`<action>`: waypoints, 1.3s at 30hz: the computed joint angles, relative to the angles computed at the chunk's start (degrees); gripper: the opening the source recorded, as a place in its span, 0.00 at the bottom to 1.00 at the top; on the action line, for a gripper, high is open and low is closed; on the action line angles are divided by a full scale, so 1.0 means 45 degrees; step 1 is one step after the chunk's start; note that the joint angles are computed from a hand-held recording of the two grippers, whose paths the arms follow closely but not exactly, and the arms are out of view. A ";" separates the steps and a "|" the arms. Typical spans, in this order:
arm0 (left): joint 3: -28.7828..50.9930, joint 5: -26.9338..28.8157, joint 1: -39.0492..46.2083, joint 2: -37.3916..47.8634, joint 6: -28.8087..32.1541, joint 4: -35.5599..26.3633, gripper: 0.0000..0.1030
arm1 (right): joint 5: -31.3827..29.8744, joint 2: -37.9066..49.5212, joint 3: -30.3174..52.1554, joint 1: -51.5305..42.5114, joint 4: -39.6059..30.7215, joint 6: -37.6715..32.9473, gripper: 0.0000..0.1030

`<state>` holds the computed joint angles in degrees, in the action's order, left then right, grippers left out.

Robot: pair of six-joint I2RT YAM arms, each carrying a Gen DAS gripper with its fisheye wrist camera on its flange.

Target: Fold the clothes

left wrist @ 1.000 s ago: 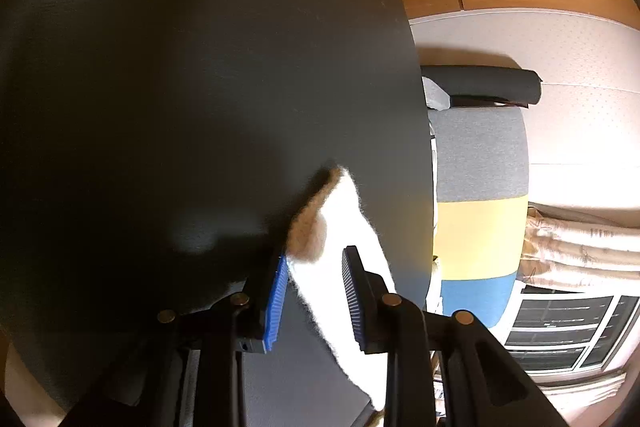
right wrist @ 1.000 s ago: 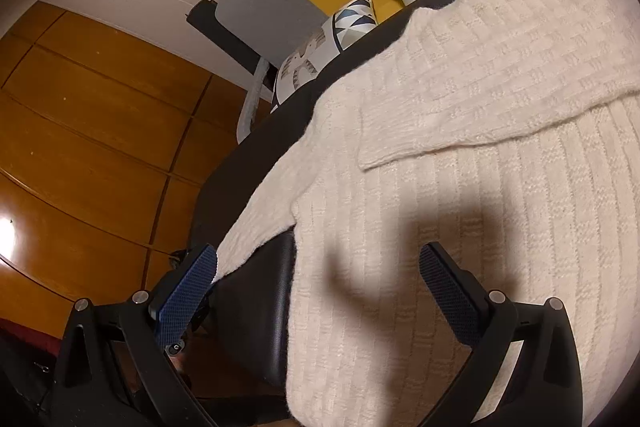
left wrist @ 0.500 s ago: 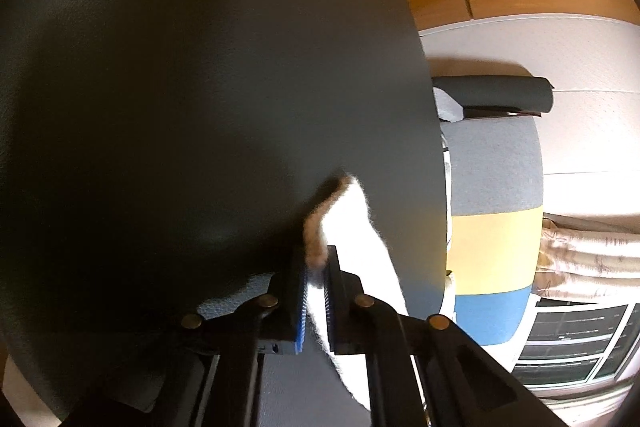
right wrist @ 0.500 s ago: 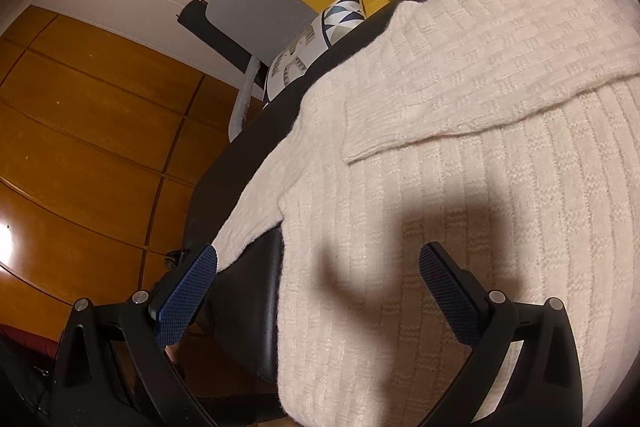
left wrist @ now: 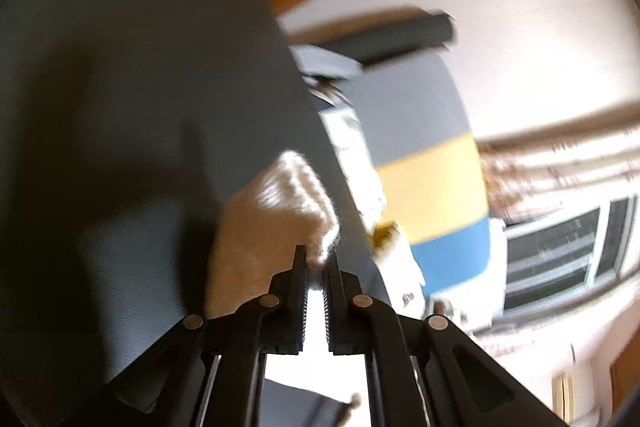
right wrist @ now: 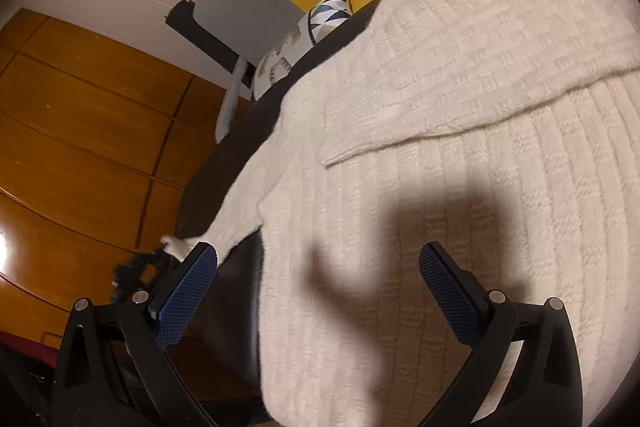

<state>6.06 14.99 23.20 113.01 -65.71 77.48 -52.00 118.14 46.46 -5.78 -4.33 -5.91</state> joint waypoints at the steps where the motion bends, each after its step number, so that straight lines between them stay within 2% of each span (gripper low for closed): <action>1: 0.0696 -0.0358 -0.0633 -0.0605 -0.0077 -0.1202 0.05 | -0.0048 0.0019 0.0036 -0.0035 -0.0026 -0.0041 1.00; 3: 0.1936 -0.0899 -0.1888 -0.1414 -0.0260 -0.2984 0.05 | -0.0043 -0.0046 0.0002 -0.0121 0.0089 -0.0077 1.00; 6: 0.3465 -0.0883 -0.2636 -0.1299 -0.0078 -0.4279 0.05 | 0.0321 -0.0272 -0.0222 -0.0248 0.0650 0.0136 1.00; 7: 0.4102 -0.1272 -0.3343 -0.1251 -0.0229 -0.4726 0.05 | 0.0532 -0.0348 -0.0307 -0.0296 0.0885 0.0277 1.00; 9: 0.4420 -0.1622 -0.4272 -0.1661 -0.0465 -0.5293 0.05 | 0.0605 -0.0301 -0.0333 -0.0475 0.1234 0.0554 1.00; 14: 0.3643 -0.4276 -0.8315 -0.4021 -0.1318 -0.6524 0.05 | 0.0589 0.0056 0.0142 -0.0670 0.1175 0.0484 1.00; 16: 0.4594 -0.4480 -0.9071 -0.3742 -0.1190 -0.7112 0.05 | 0.0654 0.0077 0.0343 -0.0543 0.0948 0.0167 0.94; 17: 0.5111 -0.4521 -0.9391 -0.3550 -0.1111 -0.7442 0.05 | 0.0748 0.0063 0.0418 -0.0449 0.0876 0.0002 0.92; 20: 0.6723 -0.4509 -1.0326 -0.2505 -0.0963 -0.8143 0.05 | 0.0718 0.0169 0.0755 -0.0250 0.0473 -0.0539 0.74; 22: 0.8045 -0.4399 -1.0921 -0.1589 -0.0881 -0.8777 0.05 | 0.0365 0.0342 0.1082 -0.0228 0.0055 -0.0824 0.53; 24: 0.9329 -0.4077 -1.1306 -0.0623 -0.0853 -0.9358 0.05 | -0.0056 0.0467 0.1367 -0.0258 -0.0273 -0.0951 0.46; 29: 1.1778 -0.3498 -1.2328 0.1170 -0.0664 -1.0665 0.05 | -0.0737 0.0231 0.1731 -0.0180 -0.0568 -0.1076 0.46; 31: 1.2559 -0.3306 -1.2612 0.1728 -0.0622 -1.1054 0.05 | -0.0231 -0.0039 0.1609 0.0086 0.0000 -0.0895 0.46; 34: 1.3627 -0.2922 -1.2819 0.2390 -0.0470 -1.1823 0.05 | 0.0730 0.0032 0.1915 0.0599 -0.0041 -0.0853 0.46; 37: 1.4260 -0.2695 -1.2830 0.2742 -0.0391 -1.2443 0.05 | 0.2370 -0.0141 0.1686 0.1108 0.0875 -0.0877 0.46; 39: 1.4434 -0.2571 -1.2821 0.2845 -0.0344 -1.2615 0.05 | 0.2914 -0.0061 0.1793 0.1309 0.0980 -0.0929 0.46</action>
<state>71.01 3.42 -34.49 125.81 -67.26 20.72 -38.89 117.87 54.53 0.11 0.08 -10.09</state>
